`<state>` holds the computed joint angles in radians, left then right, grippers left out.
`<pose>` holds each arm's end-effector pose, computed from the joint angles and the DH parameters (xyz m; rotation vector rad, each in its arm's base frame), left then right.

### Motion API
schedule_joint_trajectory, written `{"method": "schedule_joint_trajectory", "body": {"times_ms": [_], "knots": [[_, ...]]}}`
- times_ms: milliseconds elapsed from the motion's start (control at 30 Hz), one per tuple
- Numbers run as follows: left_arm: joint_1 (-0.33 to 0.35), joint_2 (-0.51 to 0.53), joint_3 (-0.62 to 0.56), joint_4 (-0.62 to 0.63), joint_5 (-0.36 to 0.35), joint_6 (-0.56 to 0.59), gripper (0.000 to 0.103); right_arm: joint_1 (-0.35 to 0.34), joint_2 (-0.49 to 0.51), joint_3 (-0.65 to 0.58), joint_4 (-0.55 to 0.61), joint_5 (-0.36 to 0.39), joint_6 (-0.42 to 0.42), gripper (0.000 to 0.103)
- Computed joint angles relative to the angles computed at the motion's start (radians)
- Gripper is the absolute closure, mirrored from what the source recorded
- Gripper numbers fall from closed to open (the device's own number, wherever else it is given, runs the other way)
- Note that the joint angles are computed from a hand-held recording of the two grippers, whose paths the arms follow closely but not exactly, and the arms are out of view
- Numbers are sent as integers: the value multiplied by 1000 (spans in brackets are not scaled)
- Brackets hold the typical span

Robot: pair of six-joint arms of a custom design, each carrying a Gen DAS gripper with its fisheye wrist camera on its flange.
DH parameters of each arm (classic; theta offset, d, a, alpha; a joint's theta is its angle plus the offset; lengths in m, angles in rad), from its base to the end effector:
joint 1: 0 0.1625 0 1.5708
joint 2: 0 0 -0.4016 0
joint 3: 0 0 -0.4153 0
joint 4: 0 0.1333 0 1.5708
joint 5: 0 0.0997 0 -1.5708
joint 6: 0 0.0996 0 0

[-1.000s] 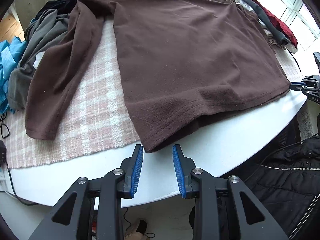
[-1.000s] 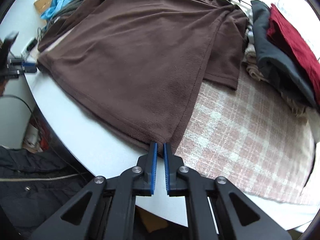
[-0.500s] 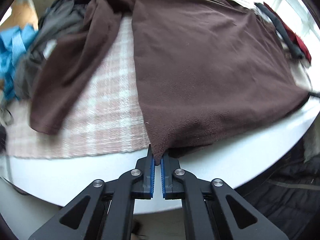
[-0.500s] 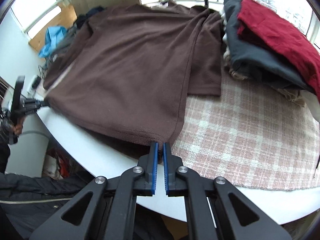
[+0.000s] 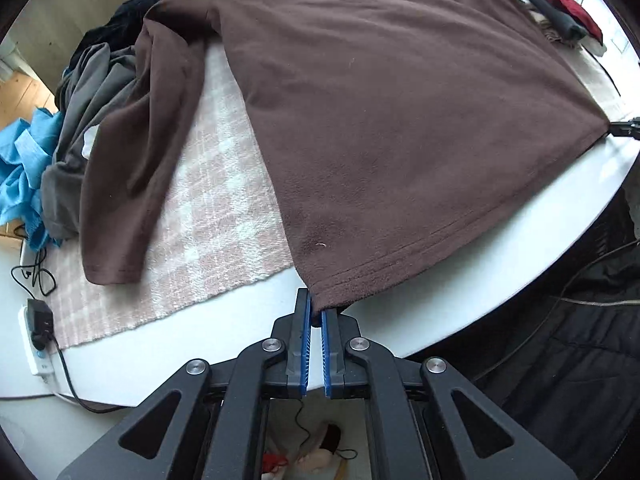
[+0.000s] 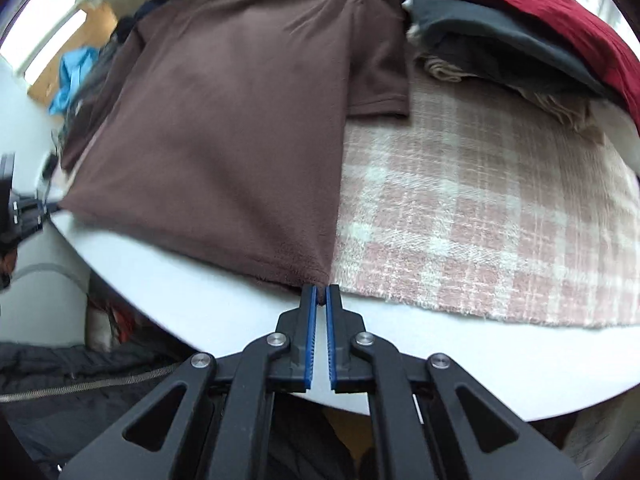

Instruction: Fold clothes

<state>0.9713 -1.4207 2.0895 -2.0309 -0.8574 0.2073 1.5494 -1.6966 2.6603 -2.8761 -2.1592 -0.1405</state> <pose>-0.1001 -0.4982 0.2077 1.0295 2.1732 0.0724 0.0714 -0.3098 0.1752 0.0184 -2.5093 0.3694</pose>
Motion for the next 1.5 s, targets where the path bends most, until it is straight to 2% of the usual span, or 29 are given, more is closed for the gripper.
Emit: {"method": "schedule_joint_trajectory", "body": {"times_ms": [133, 167, 233, 267, 333, 367, 467, 533, 567, 633, 767, 867, 933, 1000, 1033, 1100, 1133, 1167, 1233, 1333, 1400, 1467, 1500], "knots": [[-3, -3, 3, 7, -4, 32, 98, 47, -18, -83, 261, -72, 70, 97], [-5, -2, 6, 9, 0, 39, 98, 64, -42, -100, 309, -76, 80, 97], [-5, 3, 14, 13, 6, 46, 98, 97, -77, -143, 328, -32, 60, 95], [-3, 4, 14, 21, 3, 42, 98, 105, -69, -170, 306, -8, 49, 88], [2, 2, 9, 53, -9, 26, 92, 113, 9, -241, 194, 19, 15, 74], [3, -4, 10, 70, -9, 19, 92, 114, 56, -278, 135, 30, -6, 73], [8, -52, 2, 152, -22, -12, 92, 115, 248, -399, -60, 23, -148, 74], [11, -75, -19, 198, -27, -48, 92, 94, 351, -490, -91, 24, -170, 75], [13, -80, -34, 205, -29, -66, 92, 84, 399, -538, -100, 24, -179, 75], [17, -73, -71, 164, -45, -85, 92, 71, 497, -648, -87, -22, -175, 75], [13, 18, -123, 5, -66, -57, 88, 42, 612, -792, -40, -74, -130, 75], [19, 106, -165, -45, -124, -34, 87, 0, 633, -832, -38, -33, -117, 75], [11, 188, -221, -28, -138, -36, 85, -7, 676, -880, -11, -89, -120, 76], [15, 231, -245, 18, -128, -56, 85, 7, 698, -915, 38, -185, -109, 95], [17, 242, -250, 37, -124, -66, 85, 8, 705, -928, 58, -216, -110, 97], [15, 247, -259, 47, -136, -60, 86, 31, 688, -931, 10, -174, -160, 94], [13, 246, -262, 50, -144, -53, 85, 40, 691, -945, -22, -148, -203, 87], [8, 246, -265, 51, -150, -46, 85, 49, 695, -960, -51, -120, -244, 71], [4, 251, -278, 52, -159, -37, 85, 58, 754, -1046, -85, -111, -336, 51], [11, 273, -306, 34, -166, -39, 85, 58, 879, -1212, -115, -143, -483, 51], [19, 292, -325, 33, -164, -46, 85, 41, 959, -1332, -29, -215, -488, 51], [29, 306, -336, 43, -168, -56, 85, 20, 993, -1405, 92, -238, -442, 51], [33, 309, -339, 47, -174, -57, 85, 15, 1006, -1420, 97, -262, -456, 51]]}}
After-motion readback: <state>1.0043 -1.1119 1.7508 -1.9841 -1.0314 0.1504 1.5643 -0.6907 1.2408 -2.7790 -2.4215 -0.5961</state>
